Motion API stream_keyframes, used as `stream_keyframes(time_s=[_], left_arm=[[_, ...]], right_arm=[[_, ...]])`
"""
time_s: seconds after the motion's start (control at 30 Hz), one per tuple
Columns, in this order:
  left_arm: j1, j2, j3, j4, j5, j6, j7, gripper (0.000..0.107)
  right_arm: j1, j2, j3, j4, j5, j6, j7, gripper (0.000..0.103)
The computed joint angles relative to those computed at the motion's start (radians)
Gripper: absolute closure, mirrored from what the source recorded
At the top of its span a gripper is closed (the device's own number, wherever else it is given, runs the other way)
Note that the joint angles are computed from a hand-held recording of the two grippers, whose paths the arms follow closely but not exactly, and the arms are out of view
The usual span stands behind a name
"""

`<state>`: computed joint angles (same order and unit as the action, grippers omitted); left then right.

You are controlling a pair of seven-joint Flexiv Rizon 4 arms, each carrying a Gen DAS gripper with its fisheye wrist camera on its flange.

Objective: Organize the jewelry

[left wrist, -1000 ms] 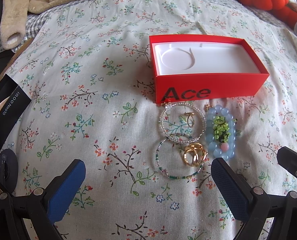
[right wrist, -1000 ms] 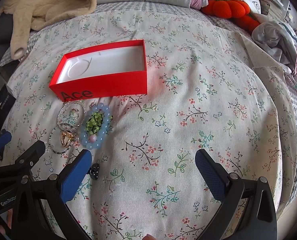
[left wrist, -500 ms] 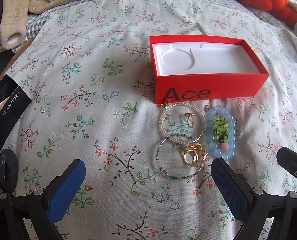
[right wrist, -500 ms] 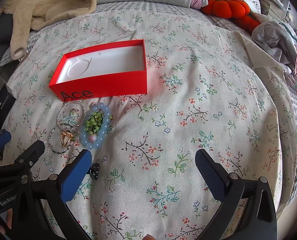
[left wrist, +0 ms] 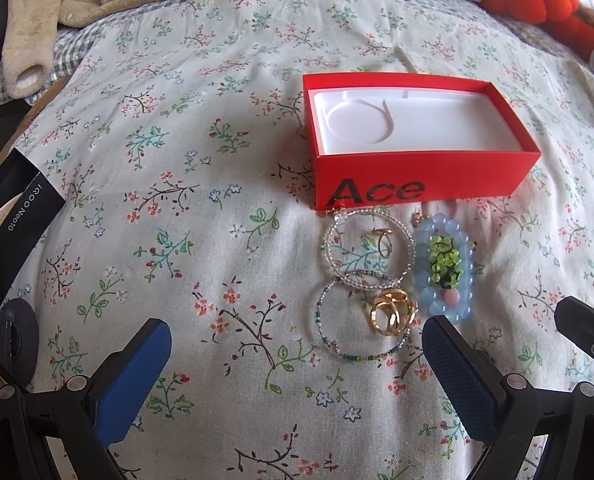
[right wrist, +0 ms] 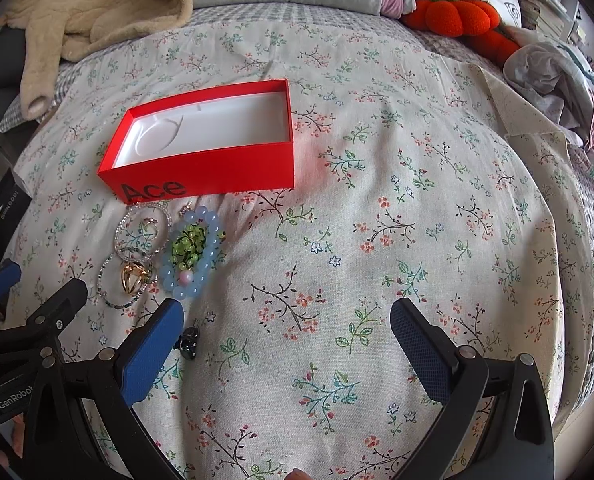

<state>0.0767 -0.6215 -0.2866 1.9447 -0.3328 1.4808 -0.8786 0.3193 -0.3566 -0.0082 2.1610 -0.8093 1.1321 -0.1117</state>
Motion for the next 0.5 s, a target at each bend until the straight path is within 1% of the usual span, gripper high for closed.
stream_keyframes(time_s=[0.2,0.37,0.43,0.5], left_arm=[[-0.006,-0.001,0.009,-0.012,-0.007,-0.026,-0.005,0.004],[-0.022,-0.001,0.024,-0.018,0.025,-0.004,0.027,0.004],[-0.043,-0.002,0.053,-0.044,0.030,-0.051,0.017,0.004],[-0.054,-0.006,0.071,-0.074,0.024,-0.103,0.008,0.004]], right_arm=[[-0.002,-0.002,-0.006,-0.001,-0.010,0.007,0.007,0.000],[-0.010,0.003,-0.004,-0.018,0.004,0.011,-0.019,0.000],[-0.009,0.010,-0.019,-0.018,-0.024,0.026,0.005,0.000],[-0.024,0.008,-0.011,-0.031,-0.003,0.035,-0.013,0.000]])
